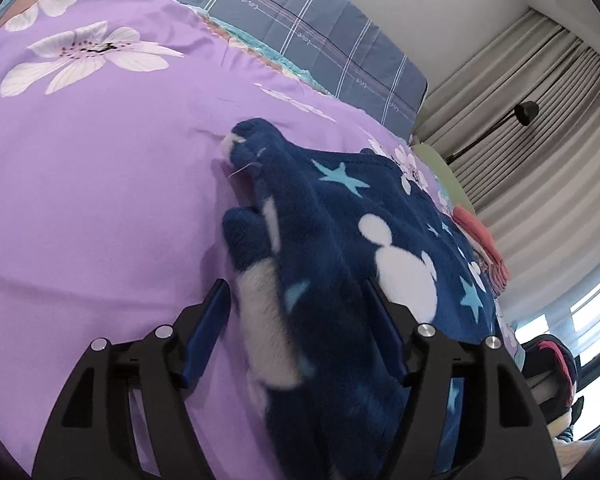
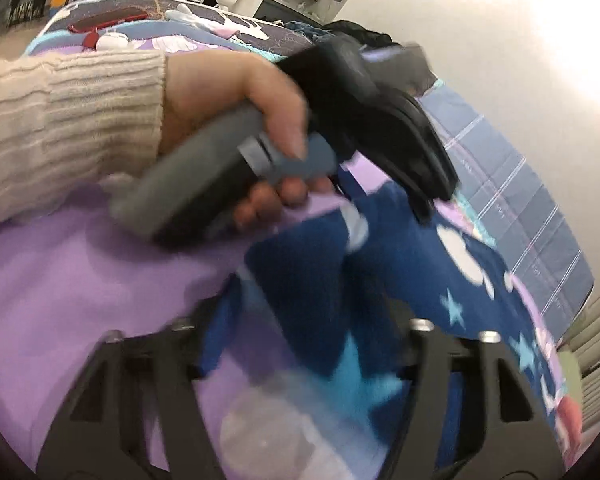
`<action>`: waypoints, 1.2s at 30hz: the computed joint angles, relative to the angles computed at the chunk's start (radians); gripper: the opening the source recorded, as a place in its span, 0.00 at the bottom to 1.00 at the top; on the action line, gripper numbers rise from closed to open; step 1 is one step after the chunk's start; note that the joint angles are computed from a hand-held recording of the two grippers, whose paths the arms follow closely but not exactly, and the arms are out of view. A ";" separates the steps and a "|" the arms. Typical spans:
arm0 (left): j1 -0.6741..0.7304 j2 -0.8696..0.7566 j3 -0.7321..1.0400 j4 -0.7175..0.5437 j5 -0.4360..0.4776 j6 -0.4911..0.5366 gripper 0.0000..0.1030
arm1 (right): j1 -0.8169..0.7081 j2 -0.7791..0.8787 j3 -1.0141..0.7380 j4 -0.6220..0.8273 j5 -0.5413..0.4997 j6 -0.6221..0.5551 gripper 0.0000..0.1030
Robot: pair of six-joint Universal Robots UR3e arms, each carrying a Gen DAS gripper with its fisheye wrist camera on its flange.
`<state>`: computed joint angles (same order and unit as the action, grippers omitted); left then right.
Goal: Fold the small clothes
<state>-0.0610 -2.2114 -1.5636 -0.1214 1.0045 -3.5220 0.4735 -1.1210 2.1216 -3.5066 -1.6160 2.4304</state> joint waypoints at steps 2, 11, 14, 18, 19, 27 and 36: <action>-0.005 -0.047 0.083 -0.030 0.008 -0.002 0.53 | -0.024 -0.029 0.021 0.020 0.075 -0.033 0.26; 0.002 -0.124 0.106 0.090 -0.035 -0.059 0.34 | -0.421 -0.445 0.321 0.149 0.442 0.043 0.54; 0.001 -0.124 0.106 0.090 -0.034 -0.060 0.35 | -0.630 -0.571 0.318 0.275 0.488 0.264 0.52; 0.002 -0.124 0.104 0.094 -0.035 -0.060 0.35 | -0.675 -0.478 0.305 0.109 0.284 0.423 0.43; 0.000 -0.122 0.102 0.094 -0.030 -0.060 0.35 | -0.677 -0.412 0.255 0.203 0.243 0.390 0.42; -0.033 -0.095 0.118 0.027 0.062 -0.020 0.40 | -0.793 -0.518 0.078 0.708 0.450 0.361 0.34; -0.036 -0.092 0.122 0.005 0.077 0.004 0.41 | -0.664 -0.172 -0.316 0.824 0.323 0.471 0.36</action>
